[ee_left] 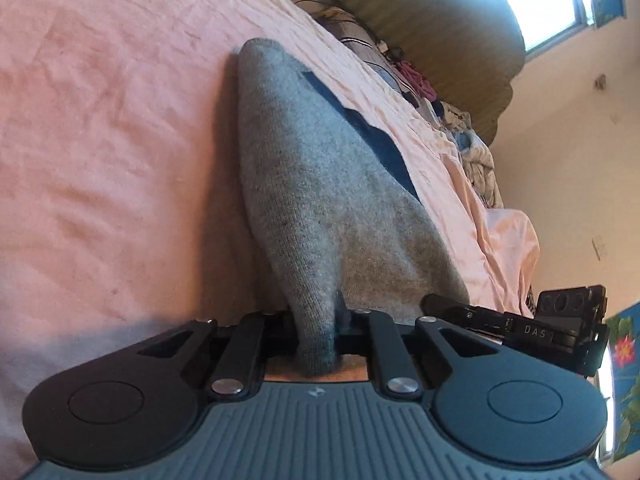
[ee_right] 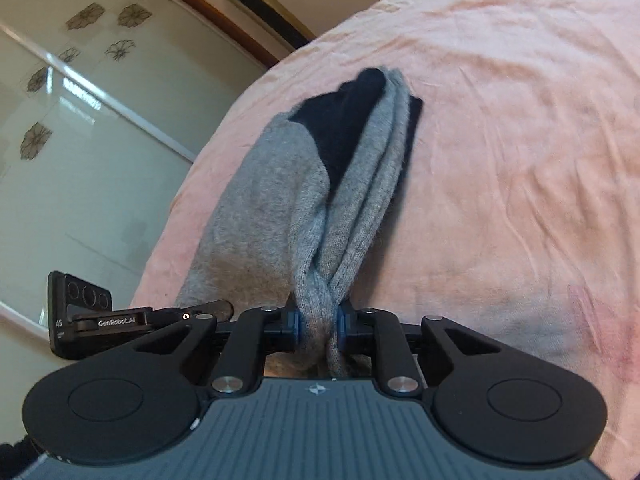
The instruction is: Fold small clothes
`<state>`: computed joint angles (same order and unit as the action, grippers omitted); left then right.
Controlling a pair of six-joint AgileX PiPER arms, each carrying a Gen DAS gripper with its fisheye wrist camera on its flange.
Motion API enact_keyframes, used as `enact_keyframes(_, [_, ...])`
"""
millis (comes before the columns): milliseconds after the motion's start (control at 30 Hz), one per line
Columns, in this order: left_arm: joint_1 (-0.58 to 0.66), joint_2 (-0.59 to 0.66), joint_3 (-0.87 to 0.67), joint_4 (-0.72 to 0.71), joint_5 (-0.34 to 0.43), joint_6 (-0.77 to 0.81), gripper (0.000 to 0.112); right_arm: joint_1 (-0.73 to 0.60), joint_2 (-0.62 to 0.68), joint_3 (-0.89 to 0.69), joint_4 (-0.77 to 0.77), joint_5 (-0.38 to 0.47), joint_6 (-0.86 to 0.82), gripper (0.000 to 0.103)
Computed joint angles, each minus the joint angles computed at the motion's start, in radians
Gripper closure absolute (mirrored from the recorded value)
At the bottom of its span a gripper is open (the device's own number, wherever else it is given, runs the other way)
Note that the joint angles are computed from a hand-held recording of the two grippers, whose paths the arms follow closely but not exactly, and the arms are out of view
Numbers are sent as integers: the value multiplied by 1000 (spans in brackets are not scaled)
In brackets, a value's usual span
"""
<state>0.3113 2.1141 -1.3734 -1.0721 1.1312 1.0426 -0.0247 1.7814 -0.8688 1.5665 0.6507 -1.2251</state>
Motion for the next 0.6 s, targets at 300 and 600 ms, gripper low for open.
enact_keyframes(300, [52, -238, 341, -141, -202, 499, 58, -17, -85, 82, 147, -28, -82, 52])
enact_keyframes(600, [86, -204, 491, -431, -245, 780, 51, 86, 141, -265, -282, -83, 393, 88])
